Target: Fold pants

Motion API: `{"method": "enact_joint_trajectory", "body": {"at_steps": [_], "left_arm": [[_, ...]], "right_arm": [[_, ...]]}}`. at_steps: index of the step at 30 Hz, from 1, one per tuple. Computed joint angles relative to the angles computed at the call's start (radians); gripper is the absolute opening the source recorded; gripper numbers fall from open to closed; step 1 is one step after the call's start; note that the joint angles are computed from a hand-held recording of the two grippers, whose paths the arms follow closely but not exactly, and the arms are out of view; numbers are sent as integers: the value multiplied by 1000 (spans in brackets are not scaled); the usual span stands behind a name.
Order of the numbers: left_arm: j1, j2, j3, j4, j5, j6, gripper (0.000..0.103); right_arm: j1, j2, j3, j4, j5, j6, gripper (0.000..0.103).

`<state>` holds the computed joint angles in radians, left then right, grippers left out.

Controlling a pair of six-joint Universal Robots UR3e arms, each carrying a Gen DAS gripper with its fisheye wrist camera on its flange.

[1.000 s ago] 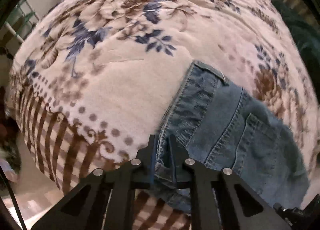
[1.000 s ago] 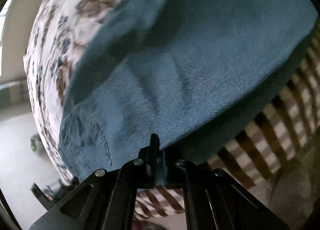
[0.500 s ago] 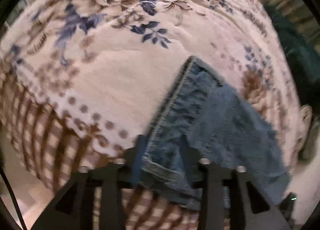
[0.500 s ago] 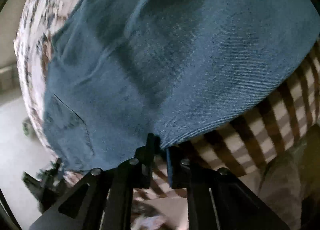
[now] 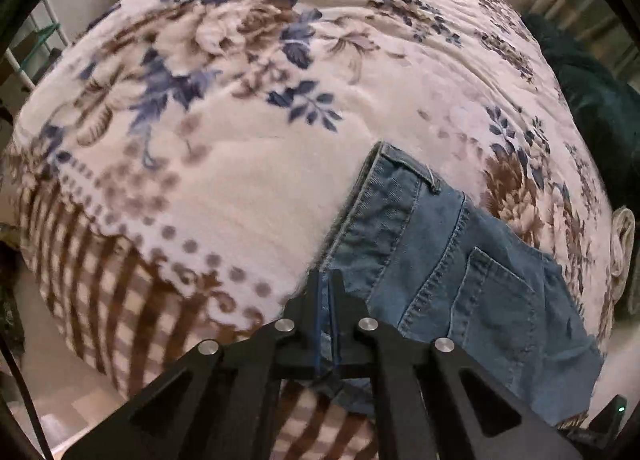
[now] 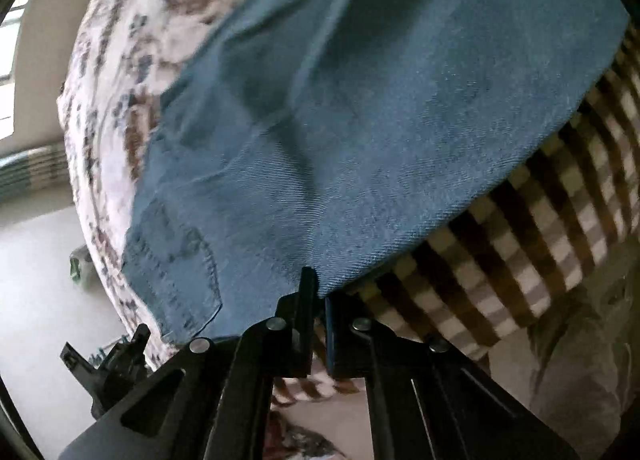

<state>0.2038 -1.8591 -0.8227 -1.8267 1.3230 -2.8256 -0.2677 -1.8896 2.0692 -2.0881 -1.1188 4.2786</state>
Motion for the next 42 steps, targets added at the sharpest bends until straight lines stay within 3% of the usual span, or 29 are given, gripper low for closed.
{"method": "enact_joint_trajectory", "body": {"at_steps": [4,9,11,12,16,18,20,25,31,33,36,37,39,40,41,42], "left_arm": [[33,-20,14,-67,-24,31,3],[102,-24,-45,-132,-152,18,37],[103,-37,-60,-129,-184,-1,65],[94,-52,-66,-127,-180,-15,66],[46,-58,-127,-42,-124,-55,65],[29,-21,-158,12,-106,-46,46],[-2,37,-198,92,-59,-21,10],[59,81,-144,33,-77,12,10],[35,62,-206,58,36,20,11],[18,40,-214,74,69,27,14],[-17,-22,-57,-2,107,11,19],[-37,-43,27,-35,135,1,26],[-71,-67,156,-80,157,3,27],[-96,-67,189,-83,180,1,33],[-121,-78,231,-92,196,-6,57],[-159,-101,298,-115,209,-23,74]], "right_arm": [[-32,-34,-59,154,15,-81,4],[-62,98,-28,127,104,-161,6],[-85,106,-2,105,132,-167,9],[-87,111,4,97,138,-170,11],[-76,128,32,34,165,-131,15],[-49,149,33,-9,160,-101,15],[2,170,-4,-38,109,-59,11],[87,161,-143,52,-9,-51,6],[76,152,-178,194,-2,-118,4],[47,165,-113,176,52,-139,5],[-4,176,-120,243,109,-223,10],[-20,171,-147,293,123,-269,12],[-36,172,-258,434,115,-373,37],[-42,181,-322,492,111,-417,56],[-61,181,-384,546,119,-470,66],[-76,193,-431,577,129,-506,66]]}}
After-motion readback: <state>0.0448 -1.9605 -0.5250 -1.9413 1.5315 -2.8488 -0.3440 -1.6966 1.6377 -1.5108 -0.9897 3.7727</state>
